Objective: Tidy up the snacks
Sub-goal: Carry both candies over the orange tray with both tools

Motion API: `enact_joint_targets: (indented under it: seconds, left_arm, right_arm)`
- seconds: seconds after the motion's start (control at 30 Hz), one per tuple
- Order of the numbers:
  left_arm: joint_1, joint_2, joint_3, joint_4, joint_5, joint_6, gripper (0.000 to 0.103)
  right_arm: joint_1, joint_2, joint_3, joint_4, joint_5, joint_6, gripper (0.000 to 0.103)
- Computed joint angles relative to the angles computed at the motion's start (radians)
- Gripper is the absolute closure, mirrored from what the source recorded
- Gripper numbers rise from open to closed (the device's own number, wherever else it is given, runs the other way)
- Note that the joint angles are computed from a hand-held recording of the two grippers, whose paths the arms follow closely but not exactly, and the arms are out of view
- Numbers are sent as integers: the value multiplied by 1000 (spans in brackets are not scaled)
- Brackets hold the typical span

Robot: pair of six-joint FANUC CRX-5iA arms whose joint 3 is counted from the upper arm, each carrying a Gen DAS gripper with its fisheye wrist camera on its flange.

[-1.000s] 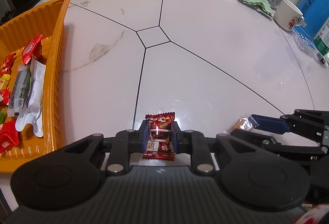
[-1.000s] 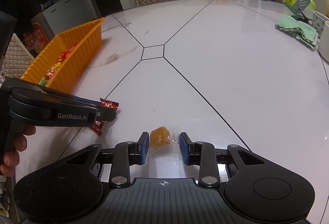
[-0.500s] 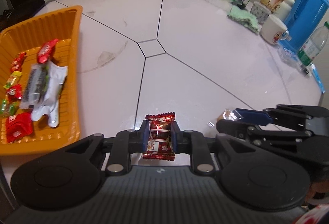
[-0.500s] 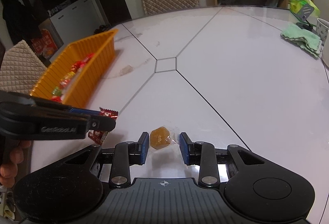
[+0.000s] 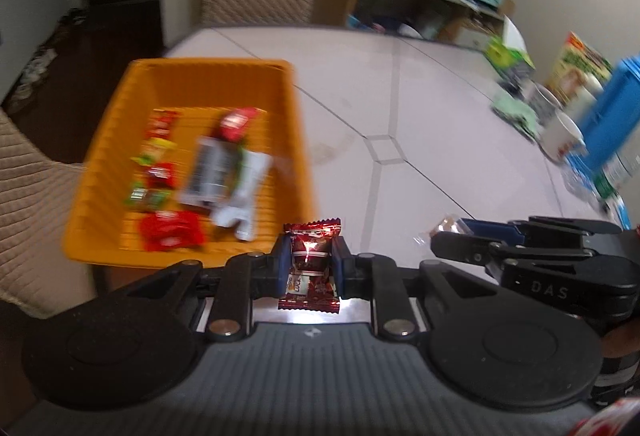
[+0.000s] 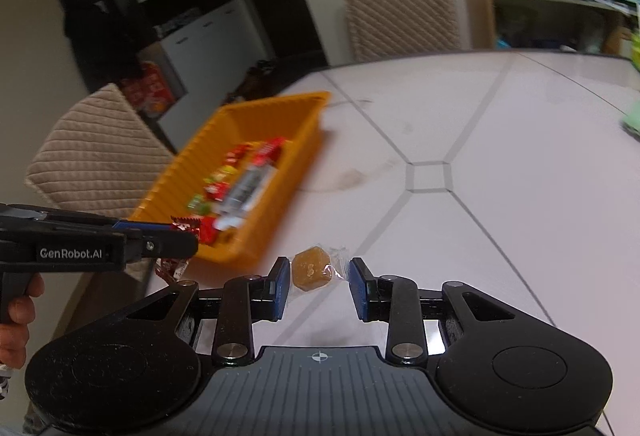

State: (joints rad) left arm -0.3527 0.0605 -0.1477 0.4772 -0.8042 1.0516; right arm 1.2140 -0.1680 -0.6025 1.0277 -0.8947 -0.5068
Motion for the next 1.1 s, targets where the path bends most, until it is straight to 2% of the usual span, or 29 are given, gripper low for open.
enact_joint_targets:
  seconds: [0.27, 0.47, 0.67, 1.0, 1.03, 1.07, 1.1]
  left_arm:
    - [85, -15, 5, -29, 28, 42, 84]
    - [116, 3, 23, -26, 36, 32, 84]
    - [134, 28, 38, -4, 33, 5, 84]
    - [164, 65, 59, 28, 4, -33, 84]
    - [166, 69, 61, 32, 1, -38, 84]
    - [168, 73, 63, 35, -2, -42, 84]
    - [169, 76, 65, 38, -4, -48, 84]
  right_arm:
    - [-112, 111, 104, 48, 172, 109, 70]
    - [-169, 211, 199, 13, 250, 210, 70]
    - [-195, 283, 276, -62, 270, 311, 70]
    - [-206, 335, 336, -154, 267, 401, 70]
    - [-206, 339, 346, -172, 260, 412, 69]
    - [-204, 341, 353, -183, 254, 414, 64]
    - [-205, 345, 359, -195, 251, 415, 52]
